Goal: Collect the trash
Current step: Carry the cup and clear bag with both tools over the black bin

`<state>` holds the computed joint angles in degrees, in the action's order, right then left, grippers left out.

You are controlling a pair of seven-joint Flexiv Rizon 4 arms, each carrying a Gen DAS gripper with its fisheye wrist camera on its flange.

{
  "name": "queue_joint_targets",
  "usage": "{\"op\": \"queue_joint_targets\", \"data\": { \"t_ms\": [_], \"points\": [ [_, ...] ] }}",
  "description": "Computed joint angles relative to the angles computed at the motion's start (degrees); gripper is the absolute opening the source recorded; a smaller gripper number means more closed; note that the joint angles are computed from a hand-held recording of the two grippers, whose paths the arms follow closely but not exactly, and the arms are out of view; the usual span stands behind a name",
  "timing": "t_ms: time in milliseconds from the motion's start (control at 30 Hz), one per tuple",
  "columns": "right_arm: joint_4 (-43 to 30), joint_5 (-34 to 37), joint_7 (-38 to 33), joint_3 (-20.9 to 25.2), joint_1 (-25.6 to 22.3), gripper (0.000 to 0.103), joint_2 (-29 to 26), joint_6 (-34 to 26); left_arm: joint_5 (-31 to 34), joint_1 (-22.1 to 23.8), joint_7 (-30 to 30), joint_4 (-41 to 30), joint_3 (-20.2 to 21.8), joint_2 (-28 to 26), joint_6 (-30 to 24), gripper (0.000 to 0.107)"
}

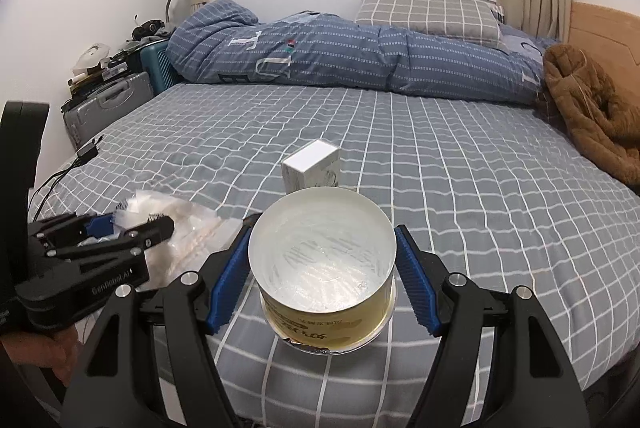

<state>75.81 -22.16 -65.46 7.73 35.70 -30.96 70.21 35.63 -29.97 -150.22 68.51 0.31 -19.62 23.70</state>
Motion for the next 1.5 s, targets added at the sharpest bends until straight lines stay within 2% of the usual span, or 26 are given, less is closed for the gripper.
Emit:
{"op": "queue_joint_targets", "data": {
  "t_ms": [1000, 1500],
  "points": [
    [22.4, -1.8, 6.3, 2.9, -2.0, 0.067, 12.7, 3.3, -2.6, -2.8, -8.9, 14.0, -5.3, 6.9, -1.0, 0.046],
    [30.7, 0.9, 4.8, 6.7, -3.1, 0.067, 16.7, 1.4, -6.9, -2.5, -14.6, 23.9, -8.4, 11.0, 0.7, 0.046]
  ]
}}
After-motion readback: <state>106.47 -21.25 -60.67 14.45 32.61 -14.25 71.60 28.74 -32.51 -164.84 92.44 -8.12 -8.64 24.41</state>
